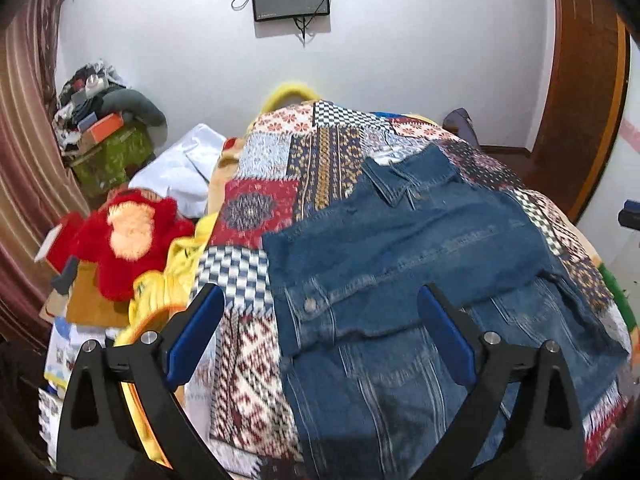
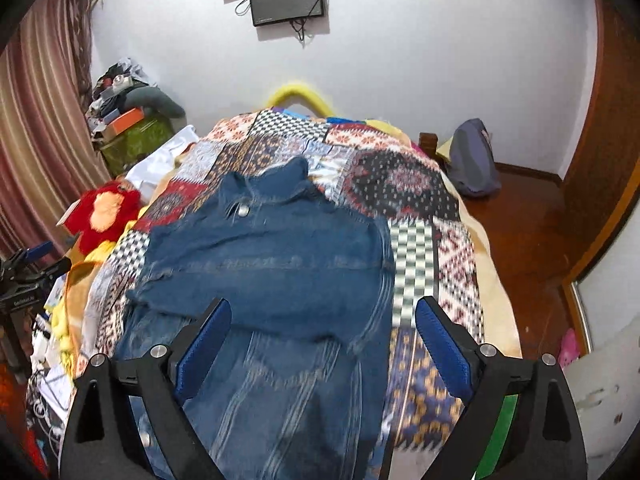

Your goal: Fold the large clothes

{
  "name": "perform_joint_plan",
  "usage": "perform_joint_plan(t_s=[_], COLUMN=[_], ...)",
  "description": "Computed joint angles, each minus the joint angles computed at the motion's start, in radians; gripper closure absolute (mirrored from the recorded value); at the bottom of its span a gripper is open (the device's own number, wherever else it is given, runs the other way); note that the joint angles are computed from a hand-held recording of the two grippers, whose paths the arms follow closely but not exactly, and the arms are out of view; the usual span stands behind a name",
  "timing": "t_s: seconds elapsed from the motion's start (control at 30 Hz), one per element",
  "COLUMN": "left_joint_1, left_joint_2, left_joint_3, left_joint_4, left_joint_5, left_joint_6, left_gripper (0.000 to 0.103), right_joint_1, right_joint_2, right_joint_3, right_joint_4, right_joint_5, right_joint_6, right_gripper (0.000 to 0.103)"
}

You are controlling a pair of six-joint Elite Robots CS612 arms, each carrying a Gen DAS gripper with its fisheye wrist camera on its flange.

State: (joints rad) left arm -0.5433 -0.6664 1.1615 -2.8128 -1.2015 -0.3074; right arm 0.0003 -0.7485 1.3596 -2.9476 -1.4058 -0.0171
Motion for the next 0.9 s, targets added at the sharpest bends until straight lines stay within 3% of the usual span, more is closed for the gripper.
perform_joint_plan(t_s=[0.17, 0.3, 0.47, 0.63, 0.73, 0.9], left_joint_1=[0.006, 0.009, 0.019, 0.009, 0.007, 0.004], left_joint_2=[-0.046, -0.049, -0.052, -0.06, -0.063, -0.052], left_joint_3=[0.118, 0.154, 0.207, 0.257, 0.285, 0.296], left_joint_4=[-0.053, 0.025, 0.076, 0.082, 0.032, -0.009], left_joint_5=[-0.063, -0.069, -0.166, -0.211, -0.271, -0.326], left_joint_6=[-0.1, -0.19, -0.291, -0.341, -0.356, -0.378], left_gripper=[0.005, 0.005, 0.005, 0.005, 0.005, 0.005], right_joint_1=[0.0, -0.002, -0.013, -0.025, -0.026, -0.032], right_joint_2=[-0.048, -0.063, -0.064, -0.061, -0.058, -0.052], right_joint_3=[0.122, 0.192, 0.243, 0.273, 0.283, 0.303], right_joint_4=[-0.029, -0.033, 0.003, 0.047, 0.064, 0.027], right_joint_5=[-0.016, -0.017, 0.006, 0.046, 0.052, 0.082], right_joint_6=[-0.034, -0.014, 0.049, 0.112, 0.139, 0.224], right_gripper=[0.011, 0.011, 0.011, 0.011, 0.011, 0.011])
